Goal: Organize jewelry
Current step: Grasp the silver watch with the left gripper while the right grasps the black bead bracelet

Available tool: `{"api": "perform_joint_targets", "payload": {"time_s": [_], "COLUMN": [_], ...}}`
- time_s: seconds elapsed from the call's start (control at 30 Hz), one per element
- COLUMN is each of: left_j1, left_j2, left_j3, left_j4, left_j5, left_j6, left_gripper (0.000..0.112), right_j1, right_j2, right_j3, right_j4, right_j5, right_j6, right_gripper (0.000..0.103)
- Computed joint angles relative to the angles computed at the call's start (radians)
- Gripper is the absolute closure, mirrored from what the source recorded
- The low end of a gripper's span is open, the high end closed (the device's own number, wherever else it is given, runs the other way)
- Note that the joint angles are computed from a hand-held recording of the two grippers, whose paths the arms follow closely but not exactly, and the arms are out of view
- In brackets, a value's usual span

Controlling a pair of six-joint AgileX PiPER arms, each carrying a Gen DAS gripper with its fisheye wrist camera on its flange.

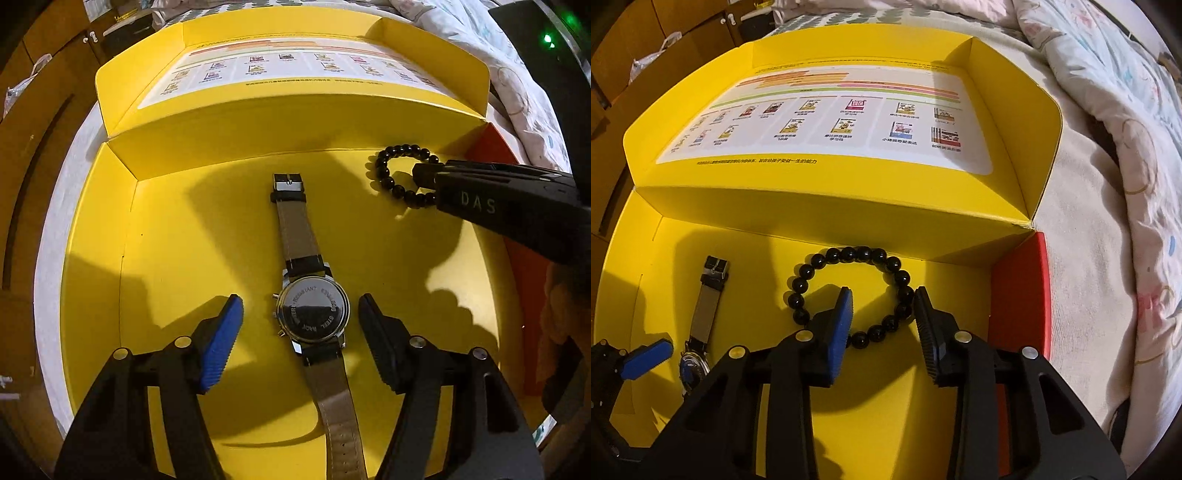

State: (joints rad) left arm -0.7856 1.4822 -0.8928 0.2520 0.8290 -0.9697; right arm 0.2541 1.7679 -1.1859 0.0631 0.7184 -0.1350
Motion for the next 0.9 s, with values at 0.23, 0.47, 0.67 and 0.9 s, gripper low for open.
{"api": "perform_joint_targets", "payload": {"time_s": [0.23,0.47,0.67,0.9], "left_j1": [0.021,0.05,0.102,0.16], "left_j2": [-0.031,-0.036,-0.067,-0.077], "left_j3": [0.027,0.036,0.043,0.044], "left_j4": [0.0,-0.013,-0.081,-0.112], "left_j5": [-0.003,-0.021,-0.027,-0.036], "left_j6": [-0.003,0.024,0.096,0.164], "left_gripper": [0.07,0.071,0.071,0.071], "right_j1": [-0.005,-0.001,-0.023,-0.034], "right_j2": [-0.008,-0.013,-0.023,-0.078], "right_j3": [0.004,0.011,0.013,0.017], "right_j4": [-0.005,0.004,0.066,0.116], "right_j5": [-0.001,-0.005,-0.001,0.019], "right_j6": [-0.003,-0.009,-0.055,-0.095], "right_gripper": [0.087,0.09,0.093,0.093]}}
